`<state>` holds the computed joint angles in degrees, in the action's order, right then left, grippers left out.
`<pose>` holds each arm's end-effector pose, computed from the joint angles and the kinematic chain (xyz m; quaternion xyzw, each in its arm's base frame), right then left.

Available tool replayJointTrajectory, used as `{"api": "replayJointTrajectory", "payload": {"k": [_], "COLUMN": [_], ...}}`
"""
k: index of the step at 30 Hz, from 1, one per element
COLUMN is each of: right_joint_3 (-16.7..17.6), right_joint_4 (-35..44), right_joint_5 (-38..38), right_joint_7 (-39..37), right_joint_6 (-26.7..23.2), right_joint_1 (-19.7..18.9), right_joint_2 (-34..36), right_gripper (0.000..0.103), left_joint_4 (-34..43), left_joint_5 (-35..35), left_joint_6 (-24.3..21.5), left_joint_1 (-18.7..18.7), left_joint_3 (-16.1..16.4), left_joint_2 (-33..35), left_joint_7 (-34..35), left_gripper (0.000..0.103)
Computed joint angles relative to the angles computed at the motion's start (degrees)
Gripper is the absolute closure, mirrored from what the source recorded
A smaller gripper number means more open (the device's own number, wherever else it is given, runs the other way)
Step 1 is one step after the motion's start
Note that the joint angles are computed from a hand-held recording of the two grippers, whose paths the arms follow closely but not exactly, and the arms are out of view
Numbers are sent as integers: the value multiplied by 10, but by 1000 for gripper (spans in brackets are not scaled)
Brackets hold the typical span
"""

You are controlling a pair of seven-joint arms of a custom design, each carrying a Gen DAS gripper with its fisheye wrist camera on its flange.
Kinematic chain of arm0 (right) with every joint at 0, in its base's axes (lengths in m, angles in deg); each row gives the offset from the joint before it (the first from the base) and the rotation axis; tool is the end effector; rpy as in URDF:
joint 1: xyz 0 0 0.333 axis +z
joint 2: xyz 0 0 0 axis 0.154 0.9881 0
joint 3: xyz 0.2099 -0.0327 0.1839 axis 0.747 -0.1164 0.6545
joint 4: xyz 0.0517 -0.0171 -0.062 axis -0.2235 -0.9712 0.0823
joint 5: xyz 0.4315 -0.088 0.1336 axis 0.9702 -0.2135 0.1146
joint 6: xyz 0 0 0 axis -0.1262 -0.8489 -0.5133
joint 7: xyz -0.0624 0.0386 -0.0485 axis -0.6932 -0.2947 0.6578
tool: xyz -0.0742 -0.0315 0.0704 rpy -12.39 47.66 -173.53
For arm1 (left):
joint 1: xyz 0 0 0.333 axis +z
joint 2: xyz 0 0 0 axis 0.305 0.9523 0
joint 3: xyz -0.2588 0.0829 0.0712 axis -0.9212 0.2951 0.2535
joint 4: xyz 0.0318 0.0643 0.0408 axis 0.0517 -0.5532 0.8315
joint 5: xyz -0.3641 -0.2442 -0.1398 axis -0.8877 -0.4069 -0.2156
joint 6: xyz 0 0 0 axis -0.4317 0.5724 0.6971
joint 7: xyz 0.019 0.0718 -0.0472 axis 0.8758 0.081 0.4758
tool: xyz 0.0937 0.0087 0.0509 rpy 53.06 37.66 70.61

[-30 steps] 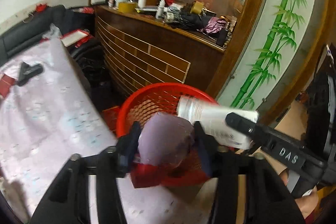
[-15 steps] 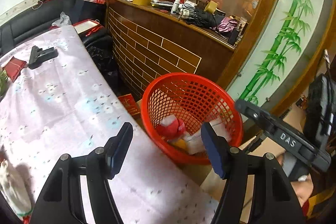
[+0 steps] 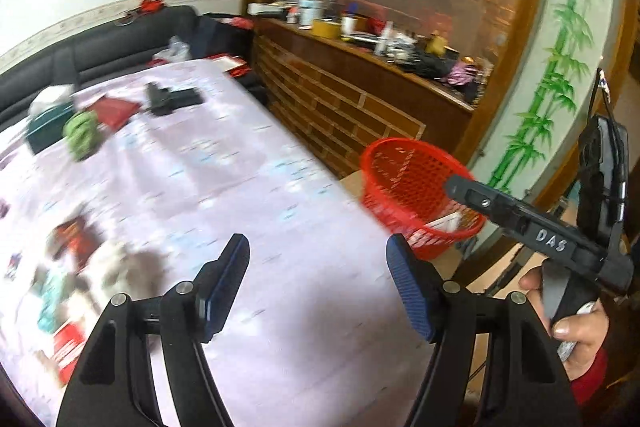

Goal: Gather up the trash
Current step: 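Return both grippers to the table over the remaining trash, then grasp the white glove with the right gripper while the left grasps the red-and-white wipes pack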

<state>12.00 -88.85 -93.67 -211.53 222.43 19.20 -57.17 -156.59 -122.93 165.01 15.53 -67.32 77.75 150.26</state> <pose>0.5766 0.2177 0.4767 -0.4775 0.7347 -0.2612 0.4049 0.6696 -0.1198 0.4961 -0.4203 0.8076 -0.4010 0.1017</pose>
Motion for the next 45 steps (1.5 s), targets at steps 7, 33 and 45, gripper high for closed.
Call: {"api": "replayJointTrajectory", "payload": {"k": [7, 33, 45], "right_joint_3": [2, 44, 49], "right_joint_4": [69, 265, 555], "right_joint_5": [73, 422, 494], "right_joint_7": [-101, -470, -561], "right_joint_6": [7, -18, -130], "right_joint_1": [43, 94, 123], "right_joint_2": [73, 261, 469], "right_gripper": [35, 35, 34], "left_joint_4": [-39, 28, 18], "left_joint_5": [11, 46, -125], "left_joint_6": [18, 44, 52], "left_joint_1": [47, 110, 141], "left_joint_3": [38, 24, 21], "left_joint_2": [-13, 95, 81], "left_joint_7": [25, 30, 68], "left_gripper": [33, 41, 41]}}
